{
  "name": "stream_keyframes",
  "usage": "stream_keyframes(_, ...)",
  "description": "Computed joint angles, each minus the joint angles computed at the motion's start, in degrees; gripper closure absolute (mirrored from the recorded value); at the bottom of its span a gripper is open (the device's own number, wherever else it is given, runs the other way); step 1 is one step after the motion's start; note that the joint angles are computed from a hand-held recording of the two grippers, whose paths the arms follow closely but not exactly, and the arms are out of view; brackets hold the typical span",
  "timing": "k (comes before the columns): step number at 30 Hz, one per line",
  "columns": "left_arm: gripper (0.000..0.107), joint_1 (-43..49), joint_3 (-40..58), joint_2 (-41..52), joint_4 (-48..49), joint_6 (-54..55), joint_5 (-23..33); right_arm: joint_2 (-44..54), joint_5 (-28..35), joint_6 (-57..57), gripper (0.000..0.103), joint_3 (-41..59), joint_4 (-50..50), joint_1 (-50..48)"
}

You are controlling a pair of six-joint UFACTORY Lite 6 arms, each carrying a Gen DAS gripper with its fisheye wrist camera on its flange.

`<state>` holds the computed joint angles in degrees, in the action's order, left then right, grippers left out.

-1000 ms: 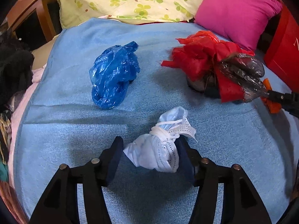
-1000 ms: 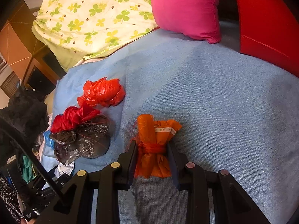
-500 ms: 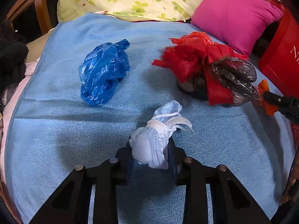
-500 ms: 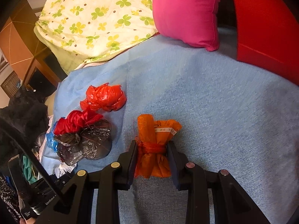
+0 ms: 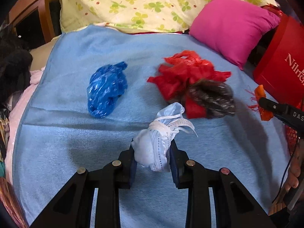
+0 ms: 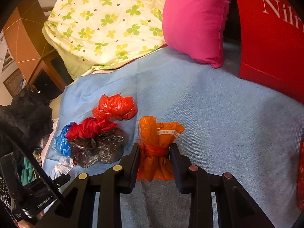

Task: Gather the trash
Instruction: 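Lift the orange bag and white tissue off the blanket with both tools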

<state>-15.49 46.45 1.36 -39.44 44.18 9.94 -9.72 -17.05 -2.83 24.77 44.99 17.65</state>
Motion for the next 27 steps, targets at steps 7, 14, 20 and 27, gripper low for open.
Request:
stream_keyframes(7,0.075,-2.6,-1.5,-3.1,6.0,-8.2,-1.2,-5.1,-0.2,-9.9,0.070,-2.1,9.8,1.4)
stream_keyframes(14,0.075,1.3,-3.8,-12.3,-5.5,0.7,2.5,-8.1,-0.7,-11.6,0.070,-4.4,11.6,0.2)
stream_keyframes(20,0.075,5.8,-5.0,-18.7,-8.7,2.5,5.9,-9.8,-5.3,-19.7,0.070,-4.7,22.6,6.3)
stream_keyframes(27,0.075,8.0,-6.0,-24.0,-9.3,3.1,7.1,-10.3,-15.1,-28.9,0.070,-3.0,36.2,18.9)
